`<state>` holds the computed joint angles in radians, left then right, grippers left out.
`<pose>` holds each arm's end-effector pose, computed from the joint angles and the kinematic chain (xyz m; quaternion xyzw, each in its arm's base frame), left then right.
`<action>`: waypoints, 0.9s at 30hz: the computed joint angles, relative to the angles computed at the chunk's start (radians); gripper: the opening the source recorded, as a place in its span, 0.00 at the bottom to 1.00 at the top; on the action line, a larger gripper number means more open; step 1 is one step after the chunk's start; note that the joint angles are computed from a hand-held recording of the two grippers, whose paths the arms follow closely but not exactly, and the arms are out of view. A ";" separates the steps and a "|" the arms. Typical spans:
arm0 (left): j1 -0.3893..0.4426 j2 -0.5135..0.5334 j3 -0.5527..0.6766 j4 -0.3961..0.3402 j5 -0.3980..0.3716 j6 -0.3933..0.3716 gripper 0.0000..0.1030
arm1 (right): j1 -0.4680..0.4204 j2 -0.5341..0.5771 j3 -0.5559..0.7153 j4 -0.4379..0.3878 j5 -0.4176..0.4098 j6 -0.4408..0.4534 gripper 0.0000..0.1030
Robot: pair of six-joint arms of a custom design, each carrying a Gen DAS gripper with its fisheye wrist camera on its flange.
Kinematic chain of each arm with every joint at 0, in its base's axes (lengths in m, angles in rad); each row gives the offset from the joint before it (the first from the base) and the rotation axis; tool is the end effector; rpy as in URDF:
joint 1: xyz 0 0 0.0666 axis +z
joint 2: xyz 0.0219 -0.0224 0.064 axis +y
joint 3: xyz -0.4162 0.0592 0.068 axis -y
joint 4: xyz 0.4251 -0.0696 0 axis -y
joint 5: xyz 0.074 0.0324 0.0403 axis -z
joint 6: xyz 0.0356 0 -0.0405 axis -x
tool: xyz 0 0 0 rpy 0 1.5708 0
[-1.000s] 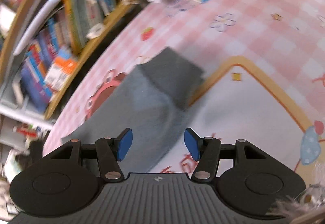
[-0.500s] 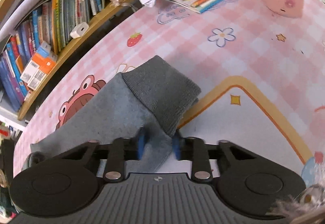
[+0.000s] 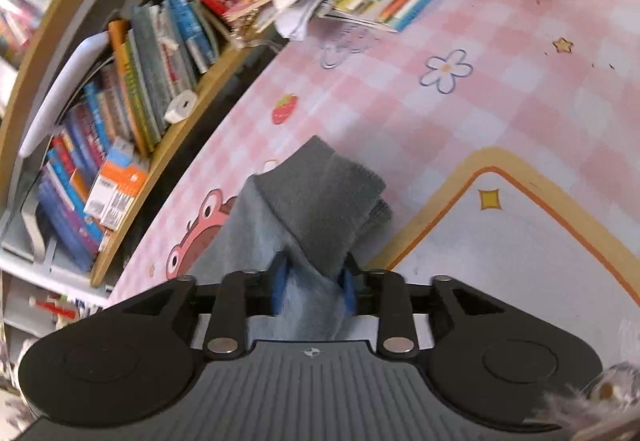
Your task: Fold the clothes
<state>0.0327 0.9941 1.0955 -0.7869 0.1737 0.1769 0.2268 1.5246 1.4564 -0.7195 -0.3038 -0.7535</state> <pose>0.3592 0.0052 0.4904 -0.0572 0.8992 -0.1089 0.4200 0.5538 0.1383 0.4439 0.1821 0.8972 0.3010 0.2670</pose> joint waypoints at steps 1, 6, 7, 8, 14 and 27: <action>-0.001 0.000 0.000 -0.001 0.000 -0.001 0.71 | -0.001 0.006 0.003 0.001 0.000 -0.009 0.35; 0.000 0.007 0.006 -0.009 -0.001 -0.007 0.71 | 0.008 0.033 0.023 0.002 0.008 -0.013 0.36; 0.001 0.008 0.006 -0.011 -0.002 -0.005 0.71 | 0.010 0.036 0.028 -0.001 0.012 -0.002 0.33; 0.001 0.009 0.006 -0.013 -0.002 -0.004 0.71 | 0.011 0.039 0.031 -0.003 0.016 0.010 0.26; 0.002 0.005 0.003 -0.005 -0.014 0.002 0.71 | 0.001 0.015 0.013 0.028 0.036 0.031 0.15; 0.022 -0.020 -0.014 0.049 -0.020 0.051 0.71 | -0.021 -0.062 -0.006 0.079 0.114 0.039 0.15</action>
